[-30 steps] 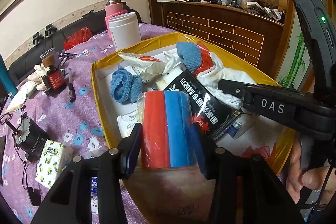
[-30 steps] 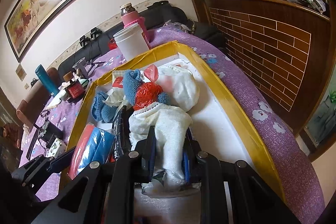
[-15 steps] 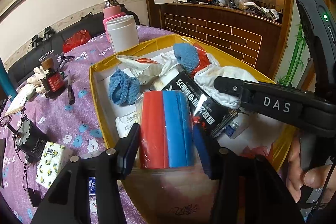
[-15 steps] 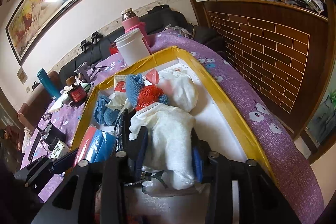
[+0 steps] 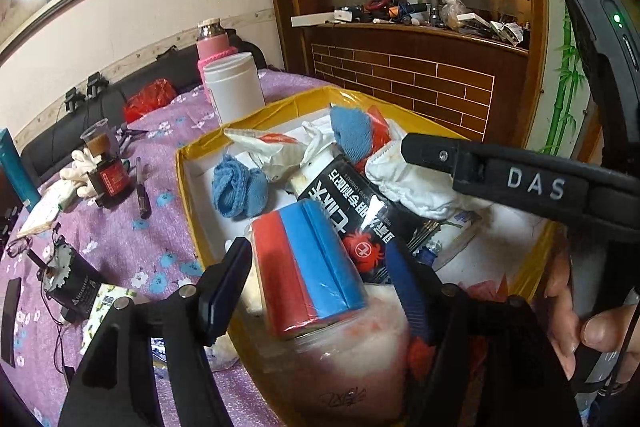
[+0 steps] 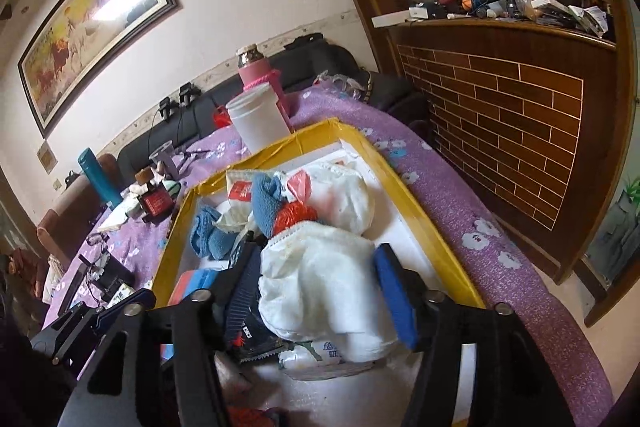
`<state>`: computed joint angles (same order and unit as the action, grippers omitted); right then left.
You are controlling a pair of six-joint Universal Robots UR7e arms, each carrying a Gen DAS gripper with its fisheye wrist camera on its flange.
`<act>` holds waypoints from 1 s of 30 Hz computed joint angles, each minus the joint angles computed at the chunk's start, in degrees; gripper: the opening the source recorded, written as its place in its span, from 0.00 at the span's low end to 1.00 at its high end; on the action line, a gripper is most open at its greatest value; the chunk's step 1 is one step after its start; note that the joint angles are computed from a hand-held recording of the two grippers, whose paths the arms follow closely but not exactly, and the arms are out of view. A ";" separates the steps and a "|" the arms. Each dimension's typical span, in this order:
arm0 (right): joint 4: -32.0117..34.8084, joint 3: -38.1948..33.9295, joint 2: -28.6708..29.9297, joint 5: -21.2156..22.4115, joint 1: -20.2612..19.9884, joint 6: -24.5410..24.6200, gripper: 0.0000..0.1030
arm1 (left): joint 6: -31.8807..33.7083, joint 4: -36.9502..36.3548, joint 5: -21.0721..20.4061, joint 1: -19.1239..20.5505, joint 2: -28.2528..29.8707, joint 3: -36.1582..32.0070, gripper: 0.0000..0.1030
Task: Organize soft objects
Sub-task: 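Lower the sponge pack and white cloth into the tray and open both grippers, then grasp the lemon-print tissue pack with the left gripper while the right gripper grasps the blue Vinda bag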
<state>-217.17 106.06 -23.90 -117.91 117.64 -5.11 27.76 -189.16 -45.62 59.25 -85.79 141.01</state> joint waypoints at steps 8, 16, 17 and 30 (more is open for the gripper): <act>-13.50 3.16 -0.15 -0.90 0.81 0.15 0.68 | -2.22 3.98 -0.73 -1.83 -4.57 0.67 0.67; -15.63 8.96 -2.23 -0.52 3.06 3.66 0.68 | -12.67 25.98 1.14 -5.73 -17.97 0.30 0.67; -15.71 9.22 -2.34 -0.33 3.53 3.84 0.68 | -14.50 29.68 1.53 -5.51 -19.80 -0.42 0.67; -8.25 5.99 -0.20 5.59 9.47 -0.24 0.74 | -18.12 40.44 3.60 12.15 -21.97 -11.52 0.67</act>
